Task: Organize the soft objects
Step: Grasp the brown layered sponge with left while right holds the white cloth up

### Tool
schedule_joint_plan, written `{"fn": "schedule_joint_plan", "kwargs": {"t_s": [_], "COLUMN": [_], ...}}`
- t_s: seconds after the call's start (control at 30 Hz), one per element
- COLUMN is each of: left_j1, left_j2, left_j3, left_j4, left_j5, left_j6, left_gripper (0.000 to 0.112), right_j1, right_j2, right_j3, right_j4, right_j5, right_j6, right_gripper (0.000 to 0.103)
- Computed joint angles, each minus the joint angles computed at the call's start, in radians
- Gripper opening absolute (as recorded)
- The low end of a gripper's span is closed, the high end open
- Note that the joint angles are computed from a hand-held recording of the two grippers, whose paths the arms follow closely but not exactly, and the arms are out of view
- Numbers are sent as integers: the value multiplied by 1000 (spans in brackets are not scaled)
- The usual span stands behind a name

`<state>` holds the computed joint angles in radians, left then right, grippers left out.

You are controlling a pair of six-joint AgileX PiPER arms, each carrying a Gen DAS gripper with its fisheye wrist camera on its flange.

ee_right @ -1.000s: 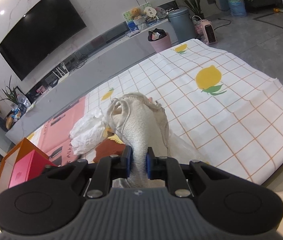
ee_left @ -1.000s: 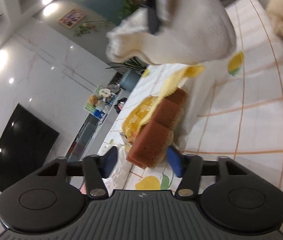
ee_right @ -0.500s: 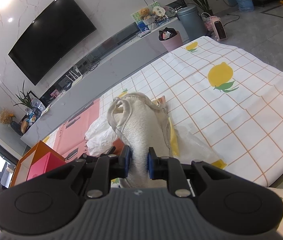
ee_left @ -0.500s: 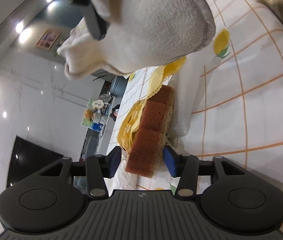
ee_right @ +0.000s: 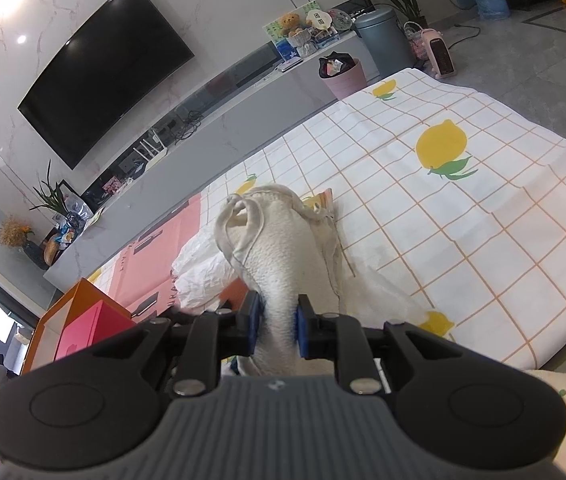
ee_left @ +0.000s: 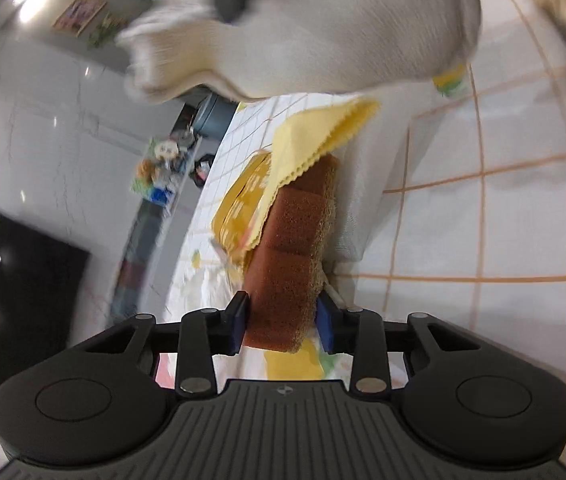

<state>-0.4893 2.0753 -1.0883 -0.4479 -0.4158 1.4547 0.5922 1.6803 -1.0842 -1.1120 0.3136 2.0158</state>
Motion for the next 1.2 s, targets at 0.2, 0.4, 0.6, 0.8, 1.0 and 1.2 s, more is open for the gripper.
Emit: {"fn": "schedule_joint_plan", "kwargs": {"t_s": [0.2, 0.4, 0.6, 0.8, 1.0, 1.2], "left_j1": [107, 273, 336, 289, 247, 246], "left_j2": [-207, -246, -243, -235, -131, -148], "left_j3": [13, -178, -197, -172, -256, -184], "left_j4": [117, 24, -49, -51, 65, -42], "left_j5": [388, 949, 1049, 936, 906, 788], "left_j6": [-312, -436, -403, -391, -606, -572], "left_gripper": [38, 37, 37, 40, 41, 36], "right_j1": [-2, 5, 4, 4, -1, -7], "right_j2": [3, 6, 13, 19, 19, 22], "right_j3": [-6, -21, -32, -39, -37, -33], "right_j4": [35, 89, 150, 194, 209, 218], "right_j5": [-1, 26, 52, 57, 44, 22], "right_j6": [-37, -80, -118, -161, -182, -204], "right_gripper": [18, 18, 19, 22, 22, 22]}}
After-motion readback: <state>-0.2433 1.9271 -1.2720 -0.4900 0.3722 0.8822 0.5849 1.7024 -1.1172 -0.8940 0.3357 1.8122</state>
